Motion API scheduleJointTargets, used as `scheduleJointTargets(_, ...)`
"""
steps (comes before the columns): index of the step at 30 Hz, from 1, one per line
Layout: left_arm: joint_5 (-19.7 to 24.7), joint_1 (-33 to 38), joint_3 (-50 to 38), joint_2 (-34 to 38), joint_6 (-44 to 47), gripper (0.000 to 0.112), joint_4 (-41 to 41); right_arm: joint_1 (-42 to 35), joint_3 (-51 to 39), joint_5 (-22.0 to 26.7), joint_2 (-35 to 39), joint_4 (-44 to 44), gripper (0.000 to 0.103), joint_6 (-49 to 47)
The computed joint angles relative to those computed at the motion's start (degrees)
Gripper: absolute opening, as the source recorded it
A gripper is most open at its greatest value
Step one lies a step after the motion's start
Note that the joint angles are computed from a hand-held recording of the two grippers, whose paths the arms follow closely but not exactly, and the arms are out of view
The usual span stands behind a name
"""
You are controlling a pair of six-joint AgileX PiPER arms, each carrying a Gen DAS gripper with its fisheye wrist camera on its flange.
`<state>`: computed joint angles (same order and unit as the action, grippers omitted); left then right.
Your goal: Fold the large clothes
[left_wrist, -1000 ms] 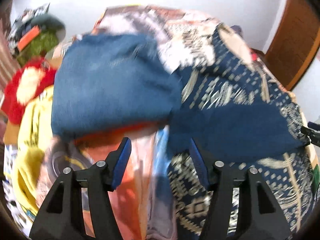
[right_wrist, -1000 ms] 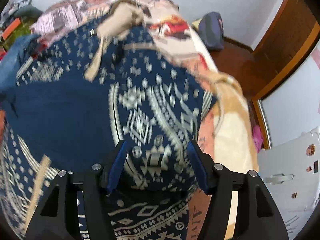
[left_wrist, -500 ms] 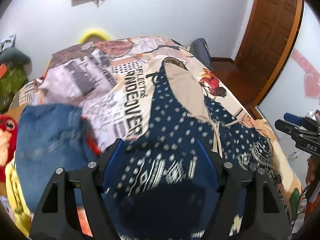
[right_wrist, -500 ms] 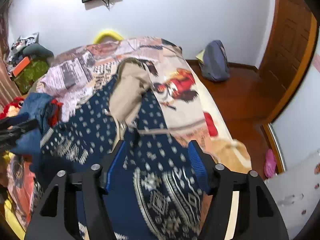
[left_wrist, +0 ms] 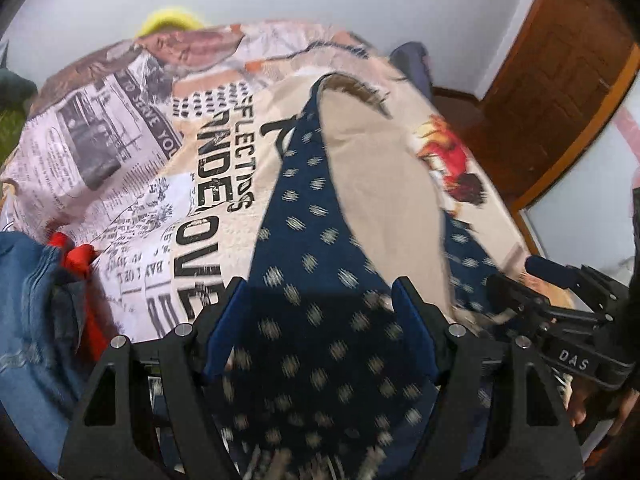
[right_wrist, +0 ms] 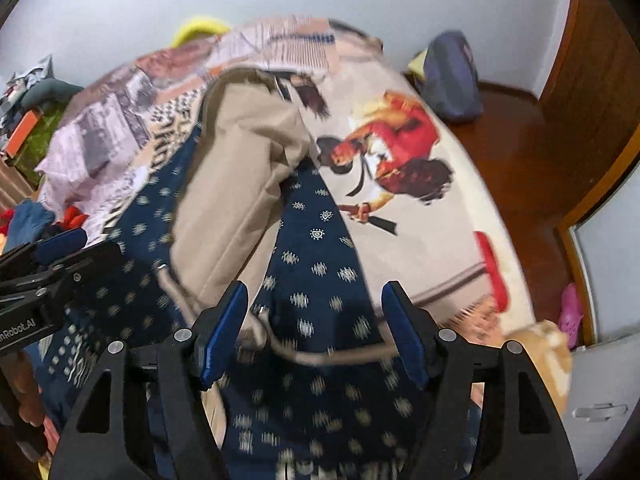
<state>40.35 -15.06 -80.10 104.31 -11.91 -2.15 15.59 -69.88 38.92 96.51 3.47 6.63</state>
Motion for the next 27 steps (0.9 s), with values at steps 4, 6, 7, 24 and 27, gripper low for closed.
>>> scheduleJointTargets(4, 1.6, 1.9, -6.3, 7.1, 0.7, 0.073, -2.3, -2.1, -4.8, 0.8, 6.7, 5.4, 0.066, -2.1)
scheduleJointTargets(6, 2.5, 3.3, -8.5, 9.8, 5.2, 0.077, -8.0, -2.5, -6.9, 1.1, 9.4, 6.4, 0.066, -1.9)
scheduleJointTargets(7, 2.2, 3.5, -8.7, 10.3, 6.5, 0.084, -9.3, -2.4, -8.2, 1.7, 11.0, 5.8, 0.066, -1.5)
scheduleJointTargets(24, -3.7, 1.4, 3.6, -0.2, 6.2, 0.013, -5.7, -4.6, 6.2, -4.1, -4.0, 14.3, 0.009, -13.8)
scheduleJointTargets(27, -3.1, 2.2, 7.8, -7.2, 9.5, 0.013, -9.1, -4.7, 10.6, -3.6, -12.1, 15.5, 0.009, -16.4)
